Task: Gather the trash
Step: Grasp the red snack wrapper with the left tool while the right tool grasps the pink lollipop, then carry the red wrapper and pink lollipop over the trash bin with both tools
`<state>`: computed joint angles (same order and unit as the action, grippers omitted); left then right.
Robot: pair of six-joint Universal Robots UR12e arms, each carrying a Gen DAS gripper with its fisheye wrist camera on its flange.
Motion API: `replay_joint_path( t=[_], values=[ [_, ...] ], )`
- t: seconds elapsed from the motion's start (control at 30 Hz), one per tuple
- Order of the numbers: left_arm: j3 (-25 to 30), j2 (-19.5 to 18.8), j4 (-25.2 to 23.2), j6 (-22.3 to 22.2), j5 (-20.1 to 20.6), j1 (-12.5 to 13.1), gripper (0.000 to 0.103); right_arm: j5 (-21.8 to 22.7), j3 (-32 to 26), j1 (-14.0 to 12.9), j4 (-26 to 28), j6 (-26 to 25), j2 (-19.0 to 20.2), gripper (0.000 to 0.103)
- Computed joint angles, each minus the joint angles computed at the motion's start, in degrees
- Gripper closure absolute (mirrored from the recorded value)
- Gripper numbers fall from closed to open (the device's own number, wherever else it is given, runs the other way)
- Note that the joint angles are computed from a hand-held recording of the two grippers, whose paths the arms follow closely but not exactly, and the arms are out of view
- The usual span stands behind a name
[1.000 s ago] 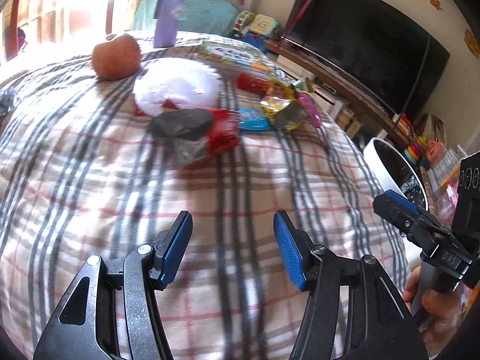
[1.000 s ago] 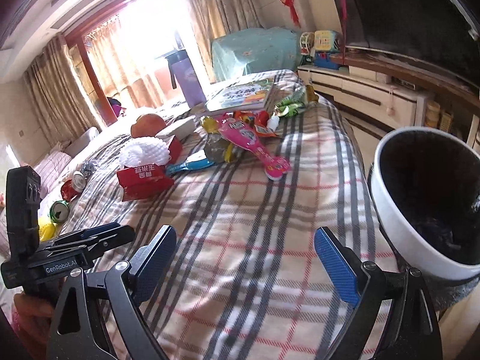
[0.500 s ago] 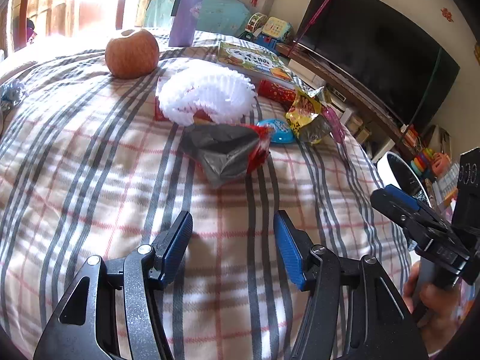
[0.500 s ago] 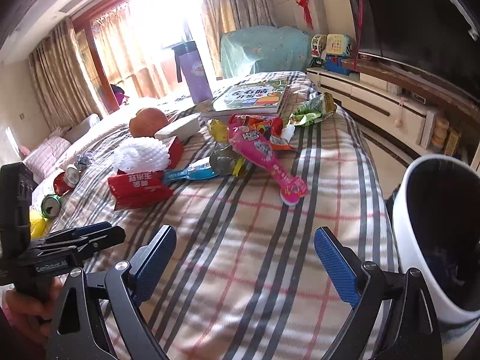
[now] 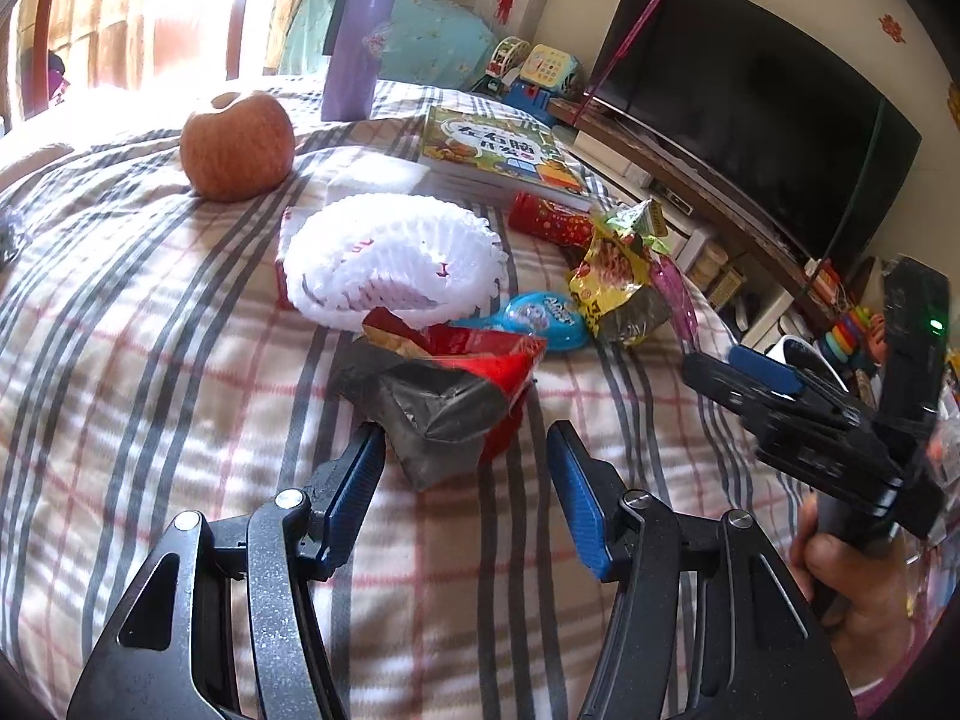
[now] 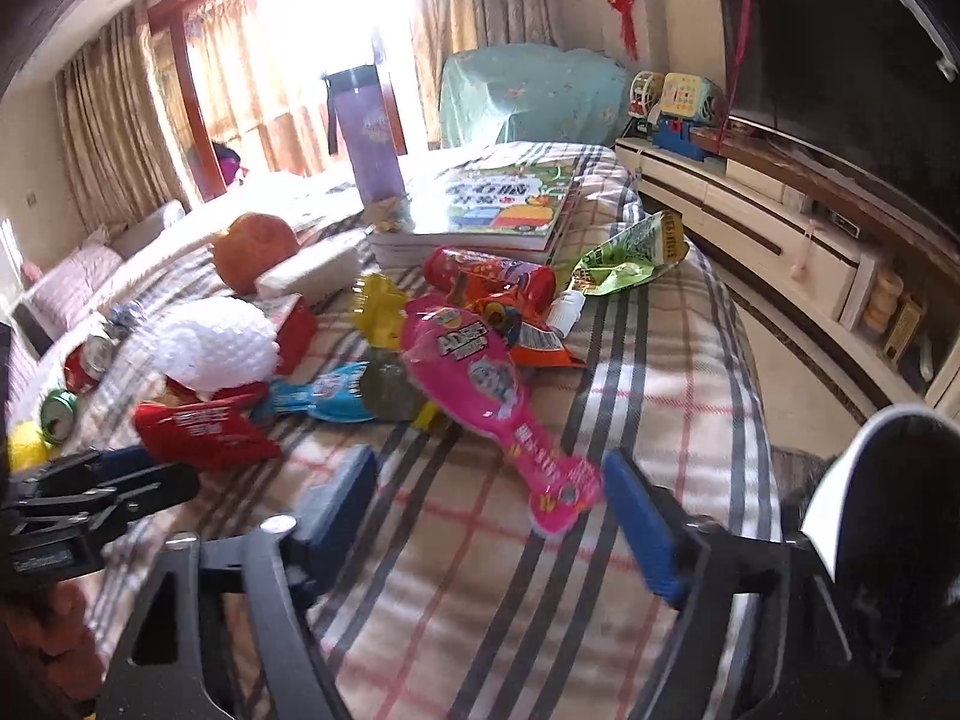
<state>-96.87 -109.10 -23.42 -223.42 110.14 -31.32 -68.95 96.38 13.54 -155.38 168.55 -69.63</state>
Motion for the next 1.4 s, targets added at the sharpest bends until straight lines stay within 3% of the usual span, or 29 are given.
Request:
replay_joint_path(
  t=[0.07,0.1,0.17,0.27,0.37,0.87,1.4],
  values=[
    [0.5,-0.4,0.0,0.4,0.1,0.0,0.053,-1.1,-0.7,0.3,1.0,-0.4,0.7,0.053],
    [0.6,-0.5,0.1,0.7,-0.2,0.1,0.064,-1.0,-1.0,0.2,1.9,-0.4,0.9,0.066],
    [0.7,-0.7,0.3,1.4,-1.4,0.3,0.076,-0.9,-0.7,0.0,1.6,0.0,0.7,0.081],
    [0.8,-1.0,1.0,2.9,-1.7,0.2,0.094,0.0,0.4,-0.5,0.1,0.7,-0.1,0.091],
    [1.0,-1.1,1.4,3.5,-1.7,-0.1,0.098,1.2,1.5,-1.0,0.2,1.0,-1.0,0.099],
    [2.2,-1.5,3.8,6.1,-3.5,-2.6,0.1,6.5,9.0,-4.1,-1.4,4.3,-7.5,0.1],
    [7.6,-4.8,3.5,11.4,-6.9,-5.3,0.1,6.4,14.8,-8.6,-4.1,8.1,-12.4,0.1]
  ],
)
